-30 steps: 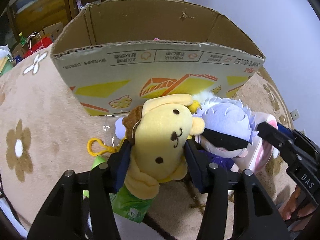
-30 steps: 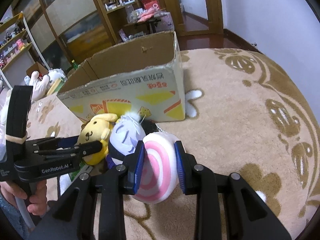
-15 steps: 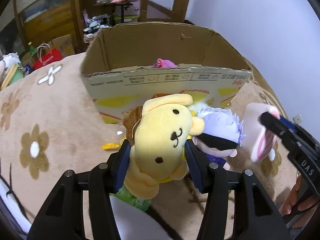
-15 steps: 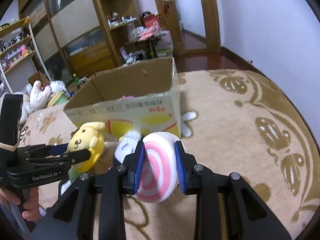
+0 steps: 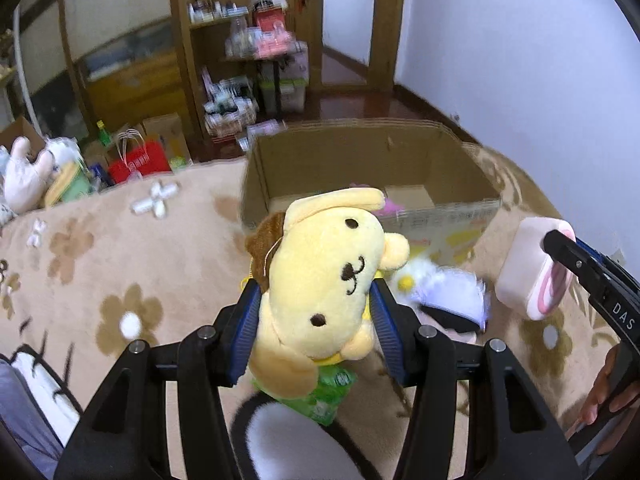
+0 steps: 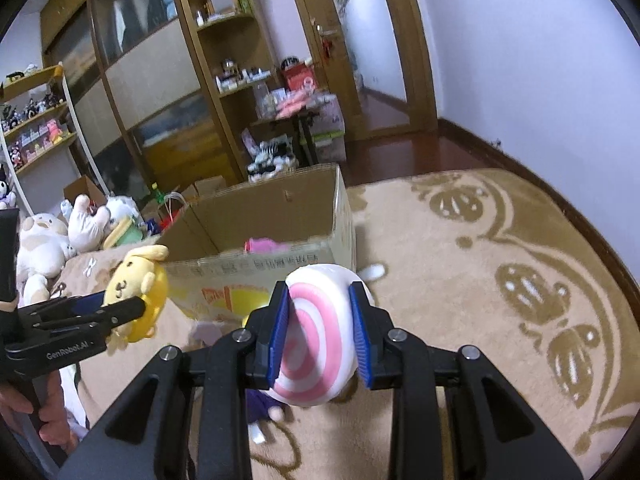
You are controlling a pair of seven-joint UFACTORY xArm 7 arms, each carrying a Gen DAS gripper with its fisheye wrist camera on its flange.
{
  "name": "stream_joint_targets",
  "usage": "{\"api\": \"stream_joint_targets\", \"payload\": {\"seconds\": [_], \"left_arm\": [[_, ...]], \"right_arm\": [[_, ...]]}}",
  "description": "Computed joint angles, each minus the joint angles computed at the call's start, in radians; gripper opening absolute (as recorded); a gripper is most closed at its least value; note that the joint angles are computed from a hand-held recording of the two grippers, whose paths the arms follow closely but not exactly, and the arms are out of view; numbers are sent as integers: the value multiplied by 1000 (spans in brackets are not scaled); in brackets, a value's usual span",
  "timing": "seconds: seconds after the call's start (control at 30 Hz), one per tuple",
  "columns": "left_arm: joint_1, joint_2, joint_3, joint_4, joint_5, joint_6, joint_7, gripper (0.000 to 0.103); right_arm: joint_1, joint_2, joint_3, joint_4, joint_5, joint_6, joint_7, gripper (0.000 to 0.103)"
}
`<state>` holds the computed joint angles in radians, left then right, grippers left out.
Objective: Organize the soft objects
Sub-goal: 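Lift the yellow dog plush with the left tool while the right tool carries the swirl cushion over the box, then open the left tool over the box while the right tool releases the swirl cushion inside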
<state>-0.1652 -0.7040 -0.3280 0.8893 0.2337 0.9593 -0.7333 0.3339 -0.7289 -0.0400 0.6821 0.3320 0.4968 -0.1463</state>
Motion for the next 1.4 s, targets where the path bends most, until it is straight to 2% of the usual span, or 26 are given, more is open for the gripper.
{"api": "stream_joint_targets", "payload": {"seconds": [0.17,0.3,0.77,0.87,0.97,1.2,1.4], "left_arm": [[24,-25,6,16,26,-52,-2,53],[57,-43,5,17,55,-103,-1,53],[173,0,-10,33,133,-319,12,53],[195,14,-6,15,142,-365,-2,53],[190,30,4,5,124,-381,-9,53],[177,80,14,-4,121,-399,3,54],[143,134,37,-2,100,-389,31,55]], "right_arm": [[40,0,-37,24,39,-36,-31,31],[53,9,-39,46,49,-61,-50,31],[97,163,-20,181,45,-192,-112,31],[87,212,6,202,24,-236,-114,31],[58,252,45,211,-22,-273,-97,31],[35,318,88,216,-91,-316,-57,32],[69,368,62,229,-75,-309,-66,33]]}}
